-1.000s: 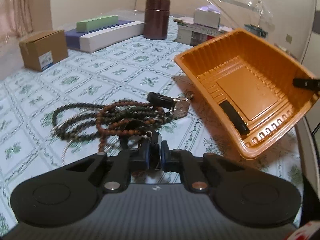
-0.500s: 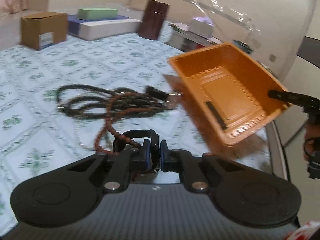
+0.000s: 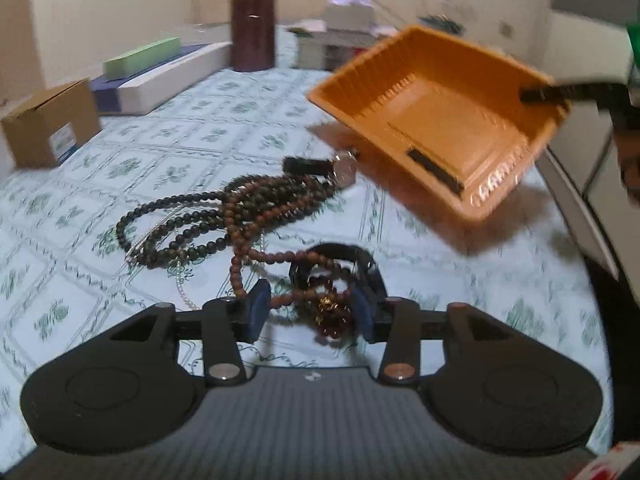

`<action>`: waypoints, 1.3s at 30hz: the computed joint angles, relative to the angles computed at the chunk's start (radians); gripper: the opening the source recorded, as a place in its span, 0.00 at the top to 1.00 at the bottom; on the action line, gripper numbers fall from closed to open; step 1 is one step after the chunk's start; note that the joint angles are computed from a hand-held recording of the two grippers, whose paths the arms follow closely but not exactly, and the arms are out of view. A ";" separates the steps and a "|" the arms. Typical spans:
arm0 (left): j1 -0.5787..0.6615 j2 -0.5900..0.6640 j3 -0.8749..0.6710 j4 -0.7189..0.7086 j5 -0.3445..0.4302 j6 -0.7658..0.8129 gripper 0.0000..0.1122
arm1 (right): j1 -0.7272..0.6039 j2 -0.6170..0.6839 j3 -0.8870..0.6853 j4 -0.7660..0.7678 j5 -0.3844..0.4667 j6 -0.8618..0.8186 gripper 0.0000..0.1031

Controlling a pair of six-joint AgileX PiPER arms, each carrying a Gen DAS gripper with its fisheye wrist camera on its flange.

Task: Organize jewelry
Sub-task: 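Move the left tool to the brown bead strand and open it, then grasp the brown bead strand with the left tool and lift it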

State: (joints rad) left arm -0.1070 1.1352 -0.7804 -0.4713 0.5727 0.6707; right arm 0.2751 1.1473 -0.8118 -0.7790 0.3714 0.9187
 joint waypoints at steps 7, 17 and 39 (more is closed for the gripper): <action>0.142 0.020 -0.028 -0.119 0.098 0.341 0.63 | 0.002 0.002 -0.004 0.004 0.002 -0.003 0.94; -0.001 0.046 0.017 0.134 -0.089 0.366 0.71 | 0.005 0.006 -0.001 -0.013 0.005 0.014 0.94; 0.101 0.093 -0.370 -0.016 0.033 0.217 0.94 | 0.056 0.011 -0.034 -0.064 0.037 0.031 0.94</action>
